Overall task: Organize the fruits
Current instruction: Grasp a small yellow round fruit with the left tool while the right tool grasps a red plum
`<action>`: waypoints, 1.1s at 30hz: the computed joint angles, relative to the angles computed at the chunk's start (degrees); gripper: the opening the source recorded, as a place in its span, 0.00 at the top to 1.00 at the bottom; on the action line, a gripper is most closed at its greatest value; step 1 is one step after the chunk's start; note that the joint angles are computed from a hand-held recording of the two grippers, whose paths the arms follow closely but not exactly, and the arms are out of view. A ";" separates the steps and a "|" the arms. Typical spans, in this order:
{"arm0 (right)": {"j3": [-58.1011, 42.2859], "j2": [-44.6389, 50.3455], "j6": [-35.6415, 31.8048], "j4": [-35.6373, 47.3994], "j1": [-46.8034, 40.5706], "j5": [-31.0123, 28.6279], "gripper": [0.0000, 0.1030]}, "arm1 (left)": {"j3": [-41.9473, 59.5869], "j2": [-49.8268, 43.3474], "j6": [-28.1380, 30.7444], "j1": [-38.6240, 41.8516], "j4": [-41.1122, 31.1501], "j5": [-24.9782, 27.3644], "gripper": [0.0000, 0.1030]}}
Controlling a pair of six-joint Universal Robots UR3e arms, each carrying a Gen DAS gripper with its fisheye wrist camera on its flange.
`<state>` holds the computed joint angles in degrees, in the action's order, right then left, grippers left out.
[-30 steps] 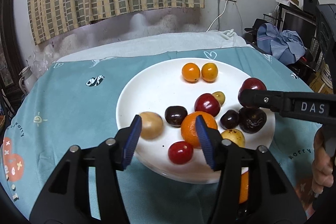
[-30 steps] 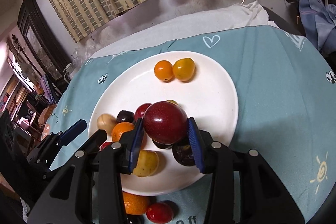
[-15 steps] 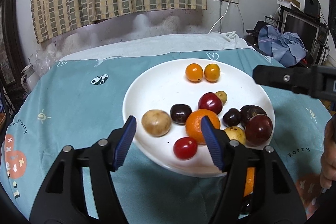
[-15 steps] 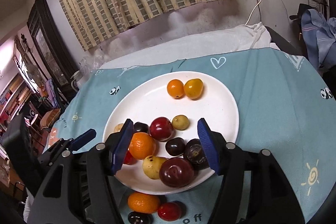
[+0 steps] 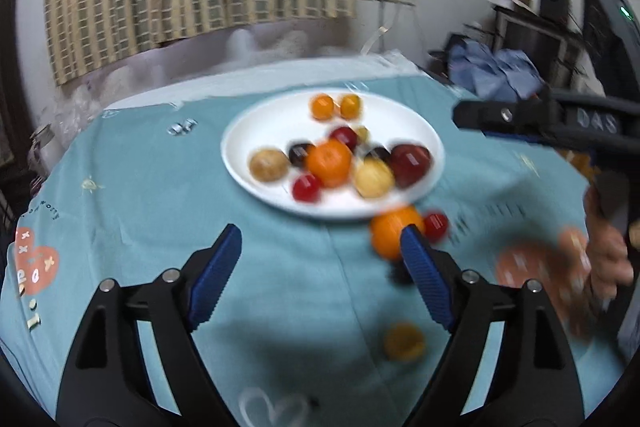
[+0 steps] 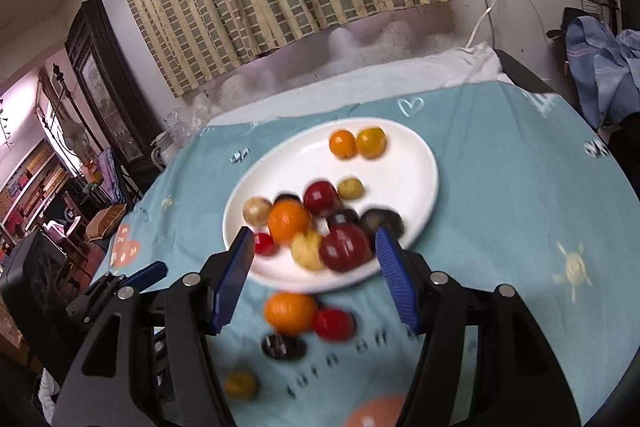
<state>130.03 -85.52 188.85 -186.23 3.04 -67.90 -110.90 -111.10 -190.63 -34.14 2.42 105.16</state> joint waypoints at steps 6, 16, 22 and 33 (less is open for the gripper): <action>6.46 -2.95 -0.54 -2.28 -3.47 2.56 0.38 | -4.34 0.22 1.89 -4.28 0.75 -0.56 0.19; -0.04 4.35 -5.06 1.61 4.66 -9.10 0.38 | -1.58 -2.46 3.44 -3.80 -3.30 -4.12 0.19; -1.11 8.67 -8.11 -1.26 7.56 -12.54 0.39 | -2.12 -1.88 3.01 -2.39 -3.74 -6.78 0.34; -4.36 12.44 -10.54 0.05 11.68 -16.18 0.54 | -1.15 -2.46 4.90 -2.51 -5.36 -10.11 0.59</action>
